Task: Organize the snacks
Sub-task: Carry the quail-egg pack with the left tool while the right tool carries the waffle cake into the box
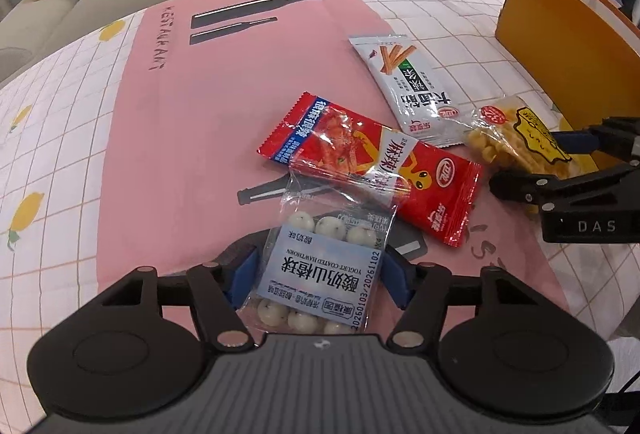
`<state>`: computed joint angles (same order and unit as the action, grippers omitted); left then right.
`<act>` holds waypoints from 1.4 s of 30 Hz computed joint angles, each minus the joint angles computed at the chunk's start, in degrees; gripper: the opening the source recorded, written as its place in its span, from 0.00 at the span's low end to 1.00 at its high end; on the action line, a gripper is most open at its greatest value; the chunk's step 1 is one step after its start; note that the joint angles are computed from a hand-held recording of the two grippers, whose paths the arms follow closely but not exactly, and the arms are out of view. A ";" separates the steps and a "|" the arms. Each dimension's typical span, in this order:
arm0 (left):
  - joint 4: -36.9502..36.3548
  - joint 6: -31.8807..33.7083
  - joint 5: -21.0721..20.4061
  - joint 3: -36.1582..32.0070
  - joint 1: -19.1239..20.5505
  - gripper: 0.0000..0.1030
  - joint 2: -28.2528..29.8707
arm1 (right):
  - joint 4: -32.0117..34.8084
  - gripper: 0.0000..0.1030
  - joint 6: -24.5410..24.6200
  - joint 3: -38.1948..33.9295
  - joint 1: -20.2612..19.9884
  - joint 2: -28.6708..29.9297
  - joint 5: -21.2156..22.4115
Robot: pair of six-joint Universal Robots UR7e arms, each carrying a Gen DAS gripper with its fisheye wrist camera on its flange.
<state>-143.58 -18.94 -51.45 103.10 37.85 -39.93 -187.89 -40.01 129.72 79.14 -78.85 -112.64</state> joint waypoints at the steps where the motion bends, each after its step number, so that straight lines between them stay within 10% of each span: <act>1: 0.20 -0.52 0.00 -0.04 -0.17 0.71 0.08 | 0.24 0.70 0.07 0.06 -0.10 -0.23 0.35; 23: -3.81 -6.37 -0.44 1.08 -6.14 0.63 -3.73 | 6.48 0.66 1.99 2.38 2.79 -10.72 5.27; 42: 7.10 10.32 -16.79 -30.37 -8.34 0.63 11.88 | 31.24 0.65 0.62 -7.44 -2.79 -27.98 4.48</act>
<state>-136.48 -8.62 -68.24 72.73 29.50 -28.05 -156.65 -39.39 122.28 76.36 -106.84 -108.16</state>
